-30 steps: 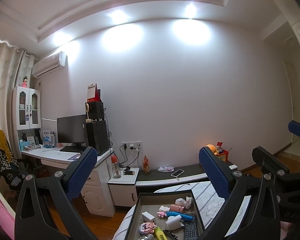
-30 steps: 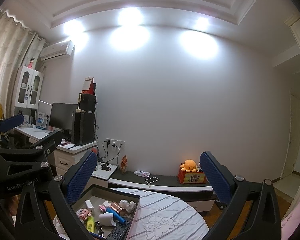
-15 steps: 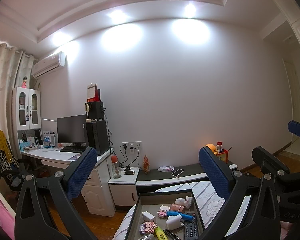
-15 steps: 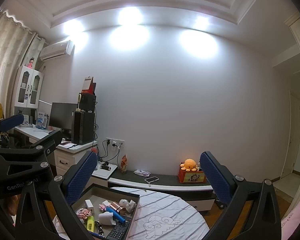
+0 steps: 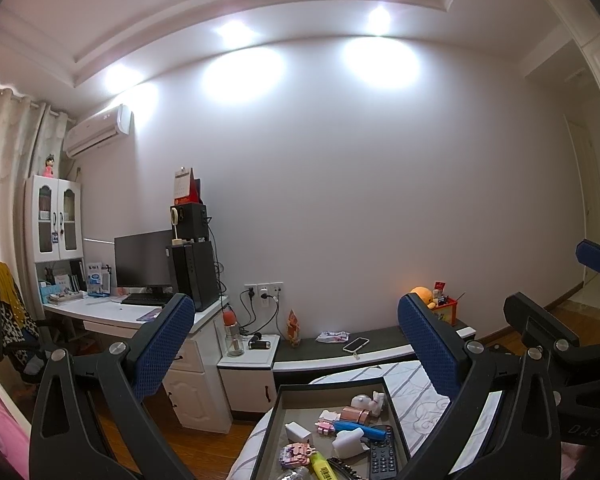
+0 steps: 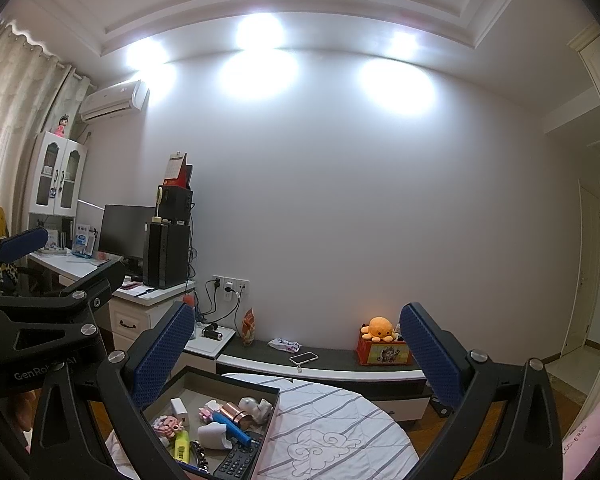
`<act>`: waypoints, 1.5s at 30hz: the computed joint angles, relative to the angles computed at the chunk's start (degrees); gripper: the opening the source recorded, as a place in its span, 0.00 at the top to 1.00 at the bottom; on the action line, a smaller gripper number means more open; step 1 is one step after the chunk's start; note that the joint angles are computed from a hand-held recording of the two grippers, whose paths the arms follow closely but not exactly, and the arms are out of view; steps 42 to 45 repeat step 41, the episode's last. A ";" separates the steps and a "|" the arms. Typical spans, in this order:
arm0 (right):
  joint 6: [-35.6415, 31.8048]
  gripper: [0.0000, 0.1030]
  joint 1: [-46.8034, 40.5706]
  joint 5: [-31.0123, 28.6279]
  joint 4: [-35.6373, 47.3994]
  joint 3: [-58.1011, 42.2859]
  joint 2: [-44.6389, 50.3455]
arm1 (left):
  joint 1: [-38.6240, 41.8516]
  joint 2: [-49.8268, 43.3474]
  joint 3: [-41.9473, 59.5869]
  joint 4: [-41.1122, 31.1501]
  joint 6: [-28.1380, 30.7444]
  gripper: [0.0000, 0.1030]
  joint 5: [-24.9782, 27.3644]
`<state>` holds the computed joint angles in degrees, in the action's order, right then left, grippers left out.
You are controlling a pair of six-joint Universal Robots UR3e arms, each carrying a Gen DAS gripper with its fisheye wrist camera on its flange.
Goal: Organize rigid objects
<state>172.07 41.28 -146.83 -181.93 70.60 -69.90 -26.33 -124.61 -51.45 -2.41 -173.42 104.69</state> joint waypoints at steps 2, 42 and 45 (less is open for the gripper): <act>0.13 0.00 0.25 -0.25 -0.12 0.07 0.11 | 0.00 0.28 -0.30 0.05 0.02 0.00 0.05; 1.06 0.00 1.75 -1.70 2.05 -1.42 0.41 | -0.31 0.93 -1.17 -0.63 -0.03 0.00 0.61; 1.06 0.00 1.75 -1.70 2.05 -1.42 0.41 | -0.31 0.93 -1.17 -0.63 -0.03 0.00 0.61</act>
